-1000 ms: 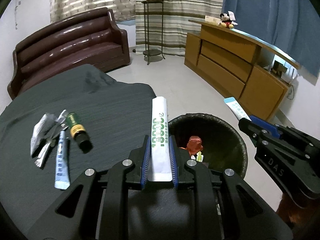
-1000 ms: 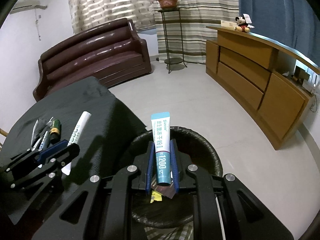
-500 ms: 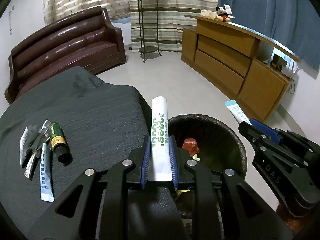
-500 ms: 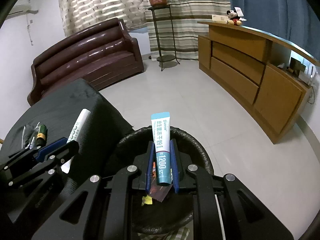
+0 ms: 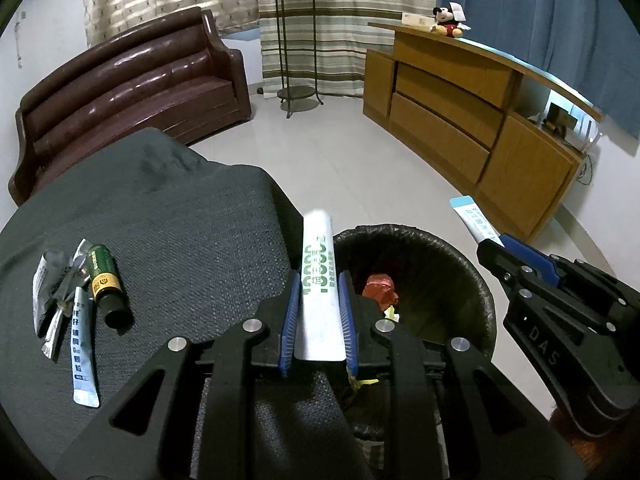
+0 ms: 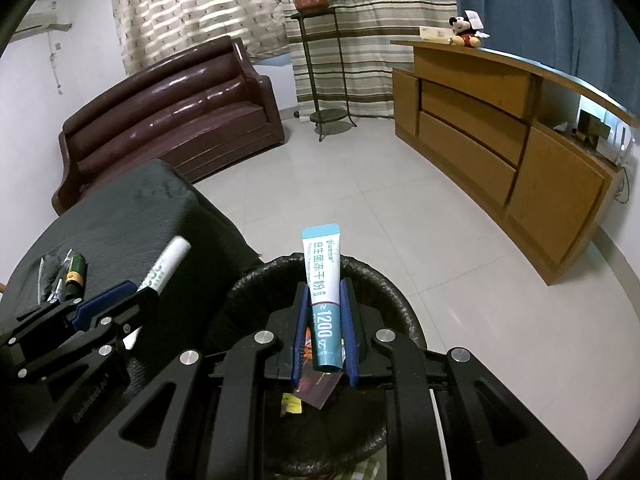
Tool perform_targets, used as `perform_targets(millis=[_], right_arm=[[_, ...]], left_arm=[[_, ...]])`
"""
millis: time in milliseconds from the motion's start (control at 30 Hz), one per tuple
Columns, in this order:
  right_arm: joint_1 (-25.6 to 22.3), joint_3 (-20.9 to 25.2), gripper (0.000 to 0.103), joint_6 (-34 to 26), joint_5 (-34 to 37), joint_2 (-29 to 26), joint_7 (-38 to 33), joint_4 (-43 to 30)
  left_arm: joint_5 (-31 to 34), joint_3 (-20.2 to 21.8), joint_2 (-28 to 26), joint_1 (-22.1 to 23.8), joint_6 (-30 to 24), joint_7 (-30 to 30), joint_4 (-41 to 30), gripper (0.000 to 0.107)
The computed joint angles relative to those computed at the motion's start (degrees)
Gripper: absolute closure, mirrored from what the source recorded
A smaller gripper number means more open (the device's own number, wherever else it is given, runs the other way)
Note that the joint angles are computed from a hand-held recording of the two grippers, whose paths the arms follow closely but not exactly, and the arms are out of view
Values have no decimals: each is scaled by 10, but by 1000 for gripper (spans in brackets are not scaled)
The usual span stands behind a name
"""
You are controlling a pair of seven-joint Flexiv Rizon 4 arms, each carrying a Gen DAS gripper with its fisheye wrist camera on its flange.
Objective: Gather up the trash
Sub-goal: 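Carry both tubes over the wastebasket with both grippers, then open both grippers to drop the tubes into the wastebasket, then move both grippers back toward the remaining items on the table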
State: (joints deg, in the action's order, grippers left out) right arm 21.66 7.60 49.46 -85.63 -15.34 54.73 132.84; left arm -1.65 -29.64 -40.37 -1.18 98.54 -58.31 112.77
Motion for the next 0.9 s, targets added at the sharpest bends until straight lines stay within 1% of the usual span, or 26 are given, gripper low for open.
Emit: perform_targets(millis=[233, 267, 300, 367, 400, 467, 600, 667, 800, 900], right_arm=[[-7, -3, 86, 8, -9, -1, 4, 3], [-9, -3, 86, 10, -11, -2, 5, 4], [-9, -4, 85, 11, -12, -3, 7, 4], [-10, -3, 83, 11, -11, -3, 9, 4], [-10, -3, 82, 10, -10, -3, 10, 5], [-10, -2, 74, 8, -9, -2, 10, 6], [-5, 0, 73, -4, -1, 0, 9, 7], [-2, 1, 69, -10, 4, 2, 9, 7], [4, 3, 66, -17, 10, 1, 4, 2], [7, 2, 62, -18, 11, 0, -4, -4]], left_arm=[[-3, 4, -1, -4, -6, 1, -4, 87], [-4, 4, -1, -5, -8, 1, -5, 84], [-4, 5, -1, -5, -9, 2, -6, 77], [-6, 4, -2, -5, -5, 1, -6, 71], [-6, 3, -3, -4, -3, 0, -5, 68], [-6, 3, -3, -4, -2, -2, -5, 64], [-5, -4, -3, 5, 1, -6, -3, 54], [-4, -10, -3, 12, 2, -8, -1, 52], [-2, -20, 2, 27, 4, -13, 5, 46], [3, -29, 6, 43, 7, -15, 12, 45]])
